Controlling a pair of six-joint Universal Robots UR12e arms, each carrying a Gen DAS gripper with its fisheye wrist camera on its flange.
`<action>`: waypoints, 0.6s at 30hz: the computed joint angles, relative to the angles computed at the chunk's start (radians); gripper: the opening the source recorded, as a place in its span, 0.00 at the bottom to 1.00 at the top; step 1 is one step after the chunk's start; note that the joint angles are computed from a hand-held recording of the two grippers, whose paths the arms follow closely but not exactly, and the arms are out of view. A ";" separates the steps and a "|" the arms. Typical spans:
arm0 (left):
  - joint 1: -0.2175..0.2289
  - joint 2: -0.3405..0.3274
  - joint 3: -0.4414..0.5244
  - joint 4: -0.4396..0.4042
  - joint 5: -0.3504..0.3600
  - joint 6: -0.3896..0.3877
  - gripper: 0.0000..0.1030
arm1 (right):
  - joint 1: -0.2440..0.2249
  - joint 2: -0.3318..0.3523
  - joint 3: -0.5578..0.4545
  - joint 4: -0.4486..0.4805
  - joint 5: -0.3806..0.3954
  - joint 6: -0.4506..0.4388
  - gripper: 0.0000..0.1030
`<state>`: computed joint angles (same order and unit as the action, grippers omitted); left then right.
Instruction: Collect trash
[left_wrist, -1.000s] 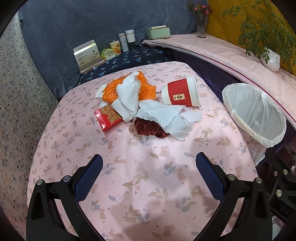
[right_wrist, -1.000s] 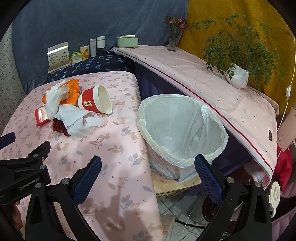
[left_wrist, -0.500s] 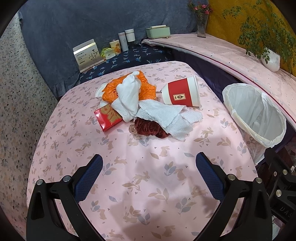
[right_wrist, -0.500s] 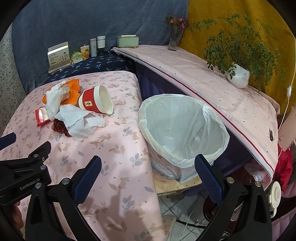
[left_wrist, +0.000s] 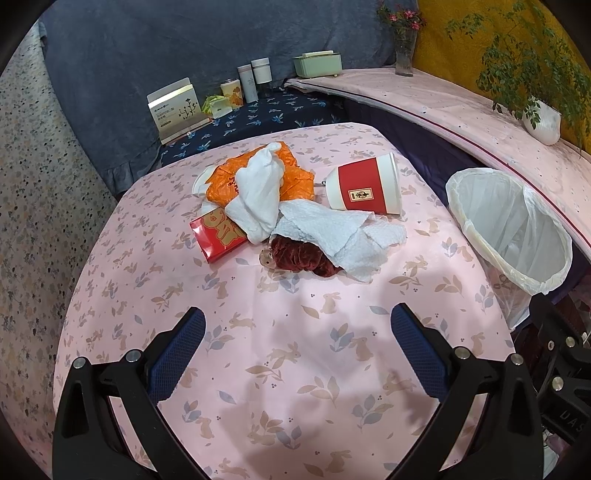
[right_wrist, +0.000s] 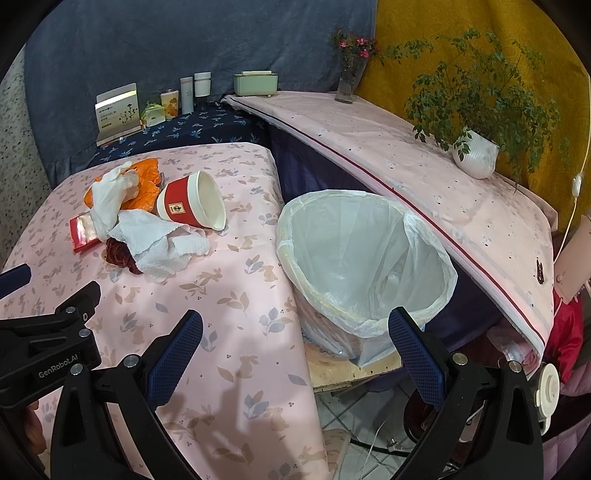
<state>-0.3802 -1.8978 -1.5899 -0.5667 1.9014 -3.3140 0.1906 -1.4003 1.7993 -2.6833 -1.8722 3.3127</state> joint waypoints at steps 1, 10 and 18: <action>0.005 -0.002 0.003 -0.001 -0.007 0.009 0.93 | 0.000 0.000 0.000 0.001 0.001 0.001 0.93; 0.006 -0.003 0.003 0.001 -0.007 0.010 0.93 | -0.001 0.000 -0.001 0.002 -0.003 0.002 0.93; 0.010 -0.003 0.004 0.014 -0.010 0.015 0.93 | 0.000 0.001 0.000 -0.012 -0.014 0.006 0.93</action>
